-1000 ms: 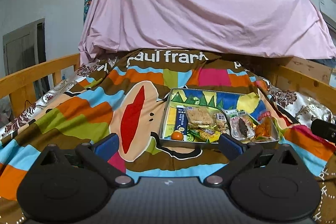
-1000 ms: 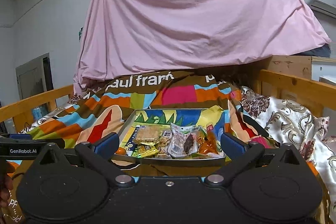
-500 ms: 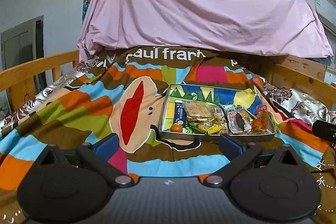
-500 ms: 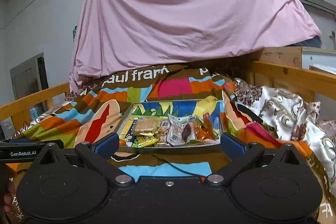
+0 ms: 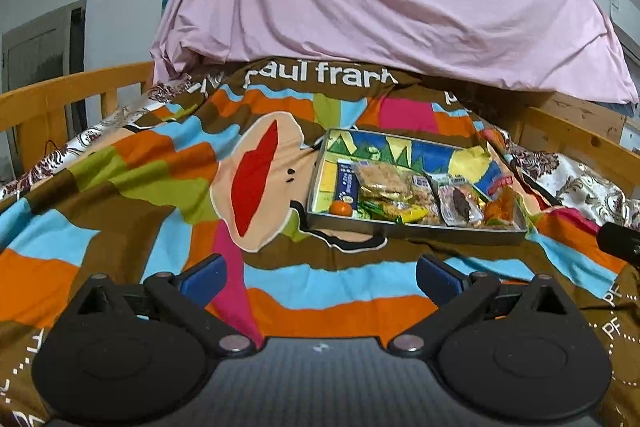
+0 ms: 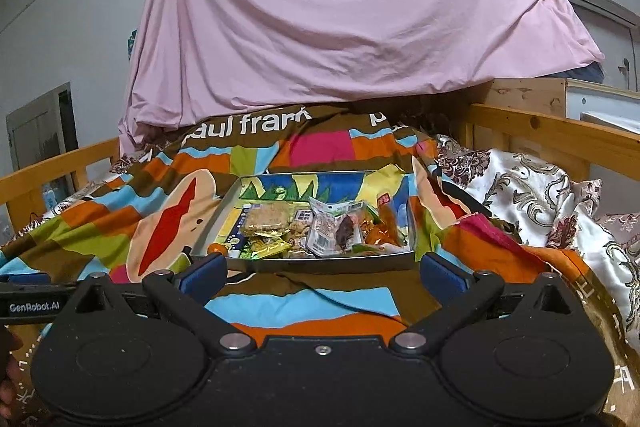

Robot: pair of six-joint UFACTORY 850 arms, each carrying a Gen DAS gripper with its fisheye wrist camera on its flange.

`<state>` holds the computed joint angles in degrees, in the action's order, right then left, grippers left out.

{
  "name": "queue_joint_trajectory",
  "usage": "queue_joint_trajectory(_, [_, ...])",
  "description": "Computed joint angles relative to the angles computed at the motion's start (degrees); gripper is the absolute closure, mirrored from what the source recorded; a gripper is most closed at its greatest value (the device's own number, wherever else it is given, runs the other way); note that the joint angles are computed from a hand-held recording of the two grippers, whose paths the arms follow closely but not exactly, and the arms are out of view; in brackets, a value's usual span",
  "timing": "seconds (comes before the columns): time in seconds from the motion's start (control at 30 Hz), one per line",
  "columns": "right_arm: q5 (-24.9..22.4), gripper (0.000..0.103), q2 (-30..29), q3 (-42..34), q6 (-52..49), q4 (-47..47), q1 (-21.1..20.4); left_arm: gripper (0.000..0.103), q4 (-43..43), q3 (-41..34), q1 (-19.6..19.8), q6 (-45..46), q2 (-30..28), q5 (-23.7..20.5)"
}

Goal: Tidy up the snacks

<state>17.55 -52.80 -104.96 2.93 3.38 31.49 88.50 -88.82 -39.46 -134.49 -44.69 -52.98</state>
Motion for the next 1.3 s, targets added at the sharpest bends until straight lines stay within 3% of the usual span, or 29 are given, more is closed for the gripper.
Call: queue_joint_trajectory(1.3, [-3.9,0.001,-1.4,-1.8,3.5,-6.2,0.1,0.000,-2.6,-1.0,-0.5,2.2,-1.3,0.1])
